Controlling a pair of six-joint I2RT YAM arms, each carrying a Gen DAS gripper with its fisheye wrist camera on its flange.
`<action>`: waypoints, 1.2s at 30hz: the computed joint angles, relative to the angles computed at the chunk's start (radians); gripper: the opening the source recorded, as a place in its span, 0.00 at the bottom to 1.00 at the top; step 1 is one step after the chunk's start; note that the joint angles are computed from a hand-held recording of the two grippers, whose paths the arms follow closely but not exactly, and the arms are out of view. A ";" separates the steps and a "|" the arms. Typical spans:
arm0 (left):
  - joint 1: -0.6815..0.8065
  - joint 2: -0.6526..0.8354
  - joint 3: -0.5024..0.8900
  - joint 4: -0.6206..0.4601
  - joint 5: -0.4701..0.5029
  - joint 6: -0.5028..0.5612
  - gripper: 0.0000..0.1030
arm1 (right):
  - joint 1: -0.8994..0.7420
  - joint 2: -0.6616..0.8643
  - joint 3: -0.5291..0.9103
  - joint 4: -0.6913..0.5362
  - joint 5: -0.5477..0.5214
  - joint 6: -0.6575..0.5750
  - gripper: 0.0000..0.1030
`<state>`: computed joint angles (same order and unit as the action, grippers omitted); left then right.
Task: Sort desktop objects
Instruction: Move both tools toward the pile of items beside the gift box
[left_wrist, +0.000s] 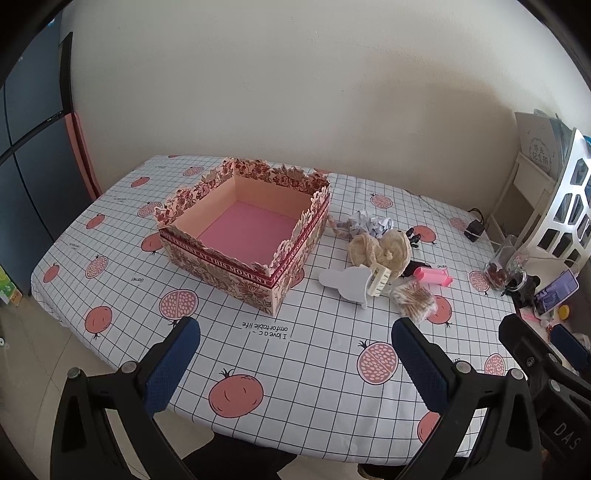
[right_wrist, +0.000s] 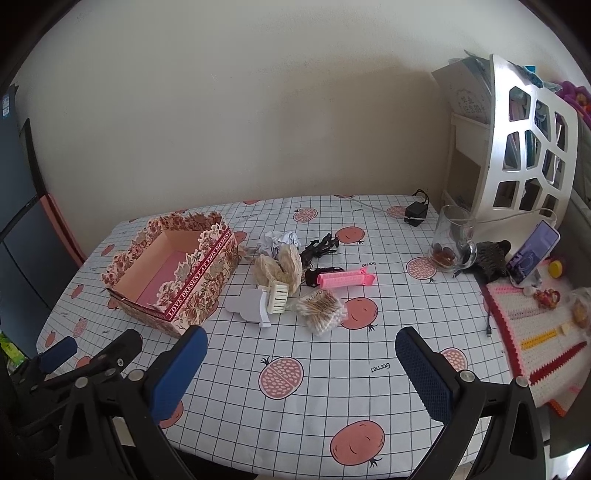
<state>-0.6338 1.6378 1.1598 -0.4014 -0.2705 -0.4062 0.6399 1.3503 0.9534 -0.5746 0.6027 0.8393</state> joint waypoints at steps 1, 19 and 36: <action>0.006 0.015 0.012 -0.001 0.011 0.006 1.00 | -0.013 0.004 -0.004 0.014 -0.012 -0.009 1.00; 0.043 0.429 0.485 -0.116 0.127 0.076 1.00 | -0.326 0.184 0.039 0.257 -0.237 -0.209 1.00; 0.050 0.956 1.224 -0.361 0.244 0.065 1.00 | -0.559 0.455 0.167 0.388 -0.409 -0.279 1.00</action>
<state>-0.5836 2.5941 2.3839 -0.7628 -0.0264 -0.3412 0.0810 1.8051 1.1207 -0.1864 0.1939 0.5603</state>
